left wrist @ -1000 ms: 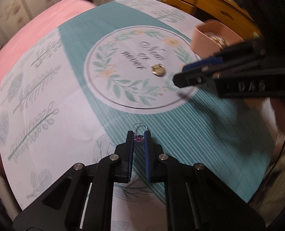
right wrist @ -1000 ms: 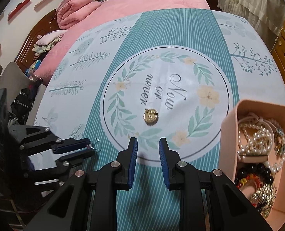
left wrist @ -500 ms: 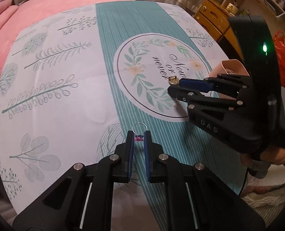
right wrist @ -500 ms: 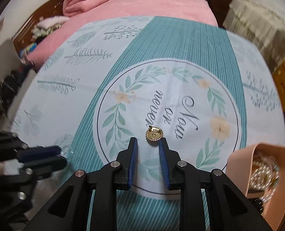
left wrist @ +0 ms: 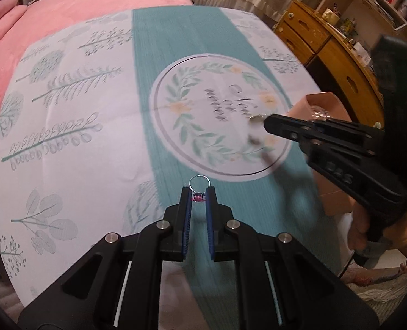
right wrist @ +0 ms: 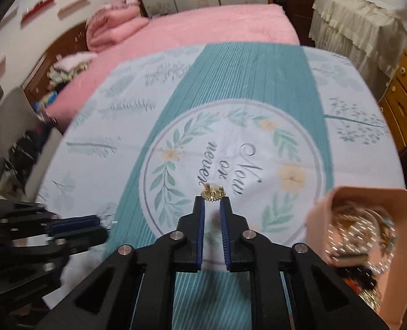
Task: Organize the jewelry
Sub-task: 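Grasp the gold heart pendant with the right tool while the left tool holds the ring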
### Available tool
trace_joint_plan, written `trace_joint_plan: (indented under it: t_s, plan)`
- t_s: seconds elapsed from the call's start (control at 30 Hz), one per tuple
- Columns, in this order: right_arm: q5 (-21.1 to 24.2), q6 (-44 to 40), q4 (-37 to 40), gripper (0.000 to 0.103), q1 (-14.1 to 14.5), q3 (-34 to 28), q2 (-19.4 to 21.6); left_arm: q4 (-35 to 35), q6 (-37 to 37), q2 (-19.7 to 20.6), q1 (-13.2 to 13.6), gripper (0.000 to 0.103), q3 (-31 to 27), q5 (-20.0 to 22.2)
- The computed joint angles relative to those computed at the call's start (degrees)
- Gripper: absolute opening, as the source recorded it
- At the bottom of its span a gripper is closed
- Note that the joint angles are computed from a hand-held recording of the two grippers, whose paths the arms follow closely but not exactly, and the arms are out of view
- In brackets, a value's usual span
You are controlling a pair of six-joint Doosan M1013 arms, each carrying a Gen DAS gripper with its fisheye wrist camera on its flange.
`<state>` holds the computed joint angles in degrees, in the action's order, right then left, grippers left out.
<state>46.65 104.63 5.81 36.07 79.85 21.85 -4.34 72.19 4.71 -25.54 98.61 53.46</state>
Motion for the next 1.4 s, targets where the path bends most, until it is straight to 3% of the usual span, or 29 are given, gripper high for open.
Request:
trace_joint_plan:
  t_s: [0.27,0.47,0.67,0.93,1.13,1.23,1.4]
  plan:
    - [-1.3,3.0,-3.2,0.000,-1.2,6.5,-7.0,-1.1,0.9,1.1,-2.9,0.008,-2.9,-1.5]
    - [-3.1,-2.4,2.5,0.002,-2.2,8.5,-9.0,0.2,-1.5,1.9,-4.1,0.008,-4.0,-1.0]
    - [-2.3,-2.6,2.4,0.013,-1.8,6.7,-6.5,0.9,-3.1,1.5,-4.0,0.008,-3.2,-0.8]
    - [0.5,1.4,-1.7,0.014,-0.5,3.3,-2.0,1.7,-5.8,1.1,-2.9,0.008,-1.9,-0.6]
    - [1.0,8.4,-4.9,0.017,1.1,2.9,-1.1,3.2,-7.6,0.7,-1.4,0.008,-1.8,-0.7]
    - [1.4,13.4,-8.3,0.024,2.3,2.9,-0.6,1.8,-5.0,1.0,-0.3,0.008,-2.1,-0.9]
    - [3.3,26.4,-14.2,0.025,3.3,2.1,0.6,-2.8,4.1,3.2,2.3,0.008,-4.1,0.3]
